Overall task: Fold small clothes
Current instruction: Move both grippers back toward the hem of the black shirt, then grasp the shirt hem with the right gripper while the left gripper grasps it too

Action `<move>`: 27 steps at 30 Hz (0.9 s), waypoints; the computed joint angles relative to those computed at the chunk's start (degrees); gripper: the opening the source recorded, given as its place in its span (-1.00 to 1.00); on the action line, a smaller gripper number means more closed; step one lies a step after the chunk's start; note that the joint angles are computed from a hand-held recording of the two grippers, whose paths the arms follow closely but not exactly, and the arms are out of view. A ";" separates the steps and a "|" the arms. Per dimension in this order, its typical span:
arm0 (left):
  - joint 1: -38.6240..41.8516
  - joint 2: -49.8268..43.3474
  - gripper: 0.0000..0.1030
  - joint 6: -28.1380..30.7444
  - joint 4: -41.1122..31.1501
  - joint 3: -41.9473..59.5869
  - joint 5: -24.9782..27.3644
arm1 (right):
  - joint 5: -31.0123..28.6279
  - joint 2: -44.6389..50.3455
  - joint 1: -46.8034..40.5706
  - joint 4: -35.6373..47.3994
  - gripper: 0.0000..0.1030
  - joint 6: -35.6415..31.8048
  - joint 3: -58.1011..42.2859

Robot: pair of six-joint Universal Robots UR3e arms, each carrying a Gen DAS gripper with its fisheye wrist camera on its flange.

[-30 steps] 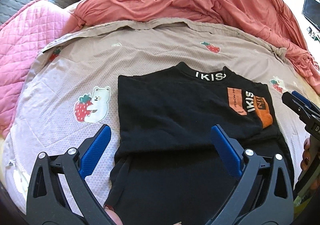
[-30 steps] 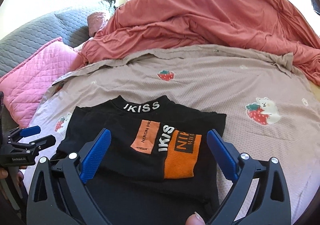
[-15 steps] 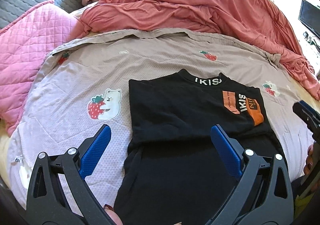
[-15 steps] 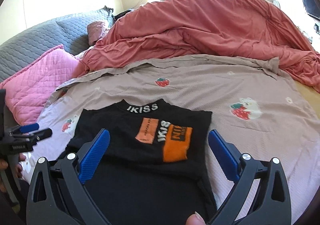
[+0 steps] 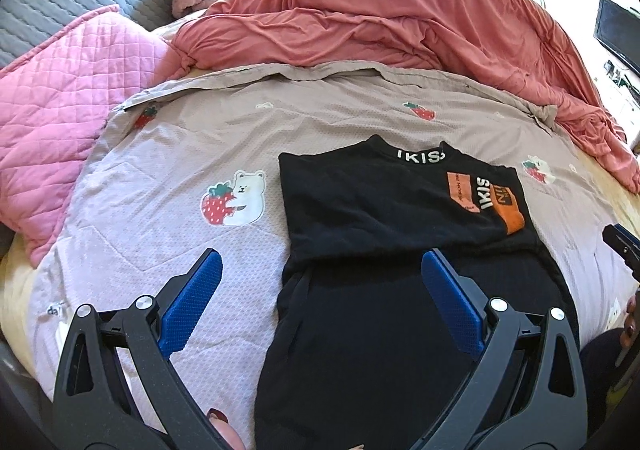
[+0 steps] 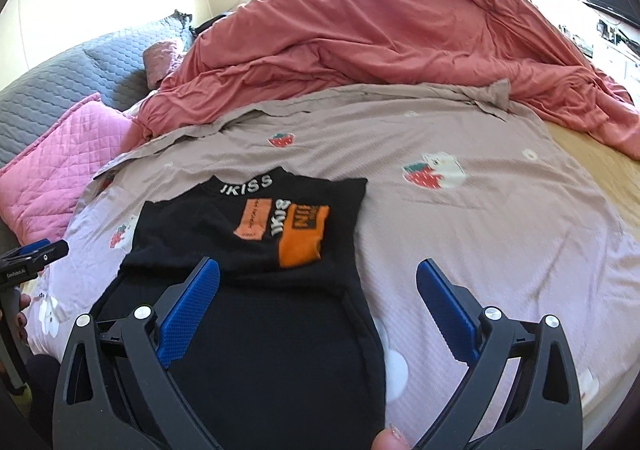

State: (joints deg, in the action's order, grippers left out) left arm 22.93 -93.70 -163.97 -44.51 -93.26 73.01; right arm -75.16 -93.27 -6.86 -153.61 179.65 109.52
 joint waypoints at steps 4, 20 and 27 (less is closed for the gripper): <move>1.77 1.82 0.83 1.19 -0.72 -1.97 -1.13 | -1.36 -2.64 0.26 2.82 0.91 -0.84 1.47; 10.48 9.82 0.83 8.97 -5.44 -11.39 -4.24 | -8.28 -10.75 1.70 15.94 0.91 -0.44 4.49; 14.67 11.84 0.83 13.90 -9.01 -16.45 -2.85 | -10.24 -10.84 2.12 24.81 0.90 -1.16 3.08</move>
State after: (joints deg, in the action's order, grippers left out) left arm 37.60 -81.86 -150.07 -53.52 -109.72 70.16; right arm -85.41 -104.11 -4.74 -128.79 178.49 112.60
